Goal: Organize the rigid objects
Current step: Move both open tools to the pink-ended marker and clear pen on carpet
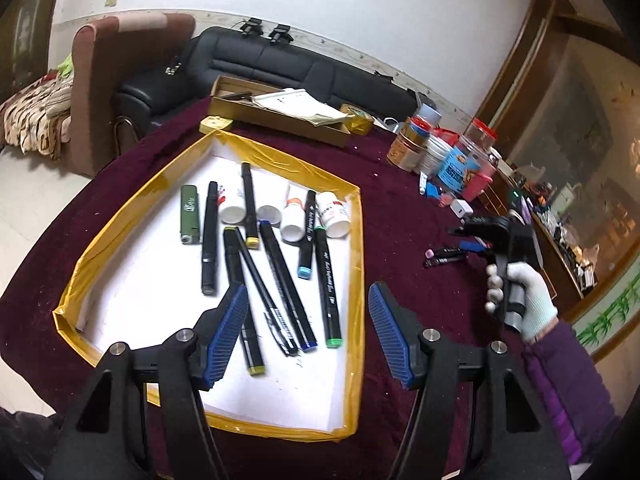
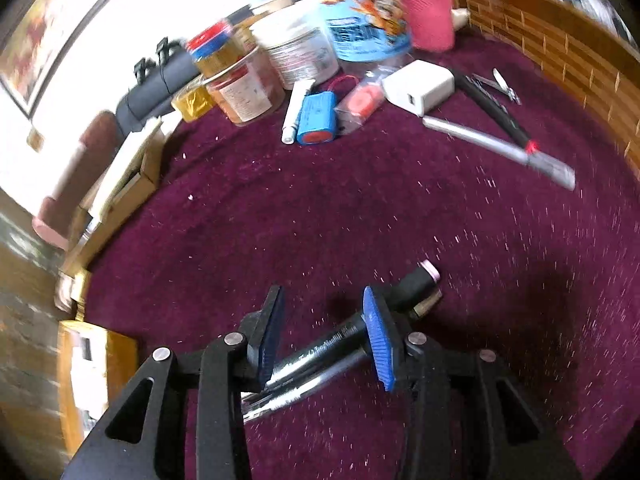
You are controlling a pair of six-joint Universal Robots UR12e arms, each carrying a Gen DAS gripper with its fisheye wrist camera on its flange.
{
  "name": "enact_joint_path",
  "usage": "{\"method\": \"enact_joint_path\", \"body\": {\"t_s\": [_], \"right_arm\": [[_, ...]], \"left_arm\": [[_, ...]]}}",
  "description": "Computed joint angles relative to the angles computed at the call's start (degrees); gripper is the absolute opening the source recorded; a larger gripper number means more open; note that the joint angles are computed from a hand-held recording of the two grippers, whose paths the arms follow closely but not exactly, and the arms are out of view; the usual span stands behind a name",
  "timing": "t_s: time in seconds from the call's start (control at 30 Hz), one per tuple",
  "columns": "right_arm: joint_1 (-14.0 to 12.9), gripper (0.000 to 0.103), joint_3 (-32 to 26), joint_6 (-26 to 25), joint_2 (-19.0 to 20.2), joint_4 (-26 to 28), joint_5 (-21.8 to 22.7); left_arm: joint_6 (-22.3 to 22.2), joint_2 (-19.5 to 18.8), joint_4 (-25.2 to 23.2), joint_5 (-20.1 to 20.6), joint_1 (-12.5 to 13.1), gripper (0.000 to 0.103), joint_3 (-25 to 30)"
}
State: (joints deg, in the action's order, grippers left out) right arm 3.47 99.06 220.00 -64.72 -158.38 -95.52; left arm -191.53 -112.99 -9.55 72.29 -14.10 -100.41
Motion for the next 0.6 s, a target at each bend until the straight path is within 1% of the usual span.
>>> {"method": "enact_joint_path", "body": {"t_s": [0.07, 0.13, 0.17, 0.2, 0.23, 0.33, 0.43, 0.53, 0.57, 0.6], "right_arm": [[0.74, 0.036, -2.31, -2.74, 0.94, 4.28, -1.53], [1.04, 0.036, -3.57, -4.98, 1.83, 6.53, 0.3], [1.4, 0.037, -4.09, -5.93, 2.1, 7.74, -0.03], [2.35, 0.038, -4.84, -8.01, 2.47, 9.06, -2.76], [2.77, 0.038, -5.09, -9.23, 2.59, 9.78, -3.53], [3.16, 0.038, -3.68, -11.09, 1.69, 9.35, -2.26], [2.92, 0.038, 0.17, -12.23, -0.6, 6.56, 1.72], [3.24, 0.038, 5.5, -15.97, -3.4, 1.4, 5.68], [3.27, 0.038, 6.53, -17.0, -4.04, 0.6, 7.01], [3.1, 0.038, 7.68, -17.86, -4.71, 0.53, 9.39]], "left_arm": [[0.67, -0.07, -0.51, 0.29, -0.54, 0.062, 0.28], [1.75, -0.21, -1.18, 0.22, -1.1, 0.062, 0.62], [2.33, -0.29, -1.59, 0.02, -1.32, 0.062, 0.78], [2.94, -0.35, -2.06, -0.3, -1.56, 0.062, 0.93], [3.58, -0.37, -2.48, -0.64, -1.79, 0.062, 1.06], [4.97, -0.45, -2.95, -0.98, -2.31, 0.062, 1.29], [5.69, -0.65, -3.24, -1.7, -2.53, 0.062, 1.57], [6.15, -0.97, -3.6, -2.37, -2.73, 0.062, 2.01], [6.42, -1.12, -3.86, -2.58, -2.9, 0.062, 2.21], [6.75, -1.28, -4.2, -2.72, -3.07, 0.062, 2.45]]}}
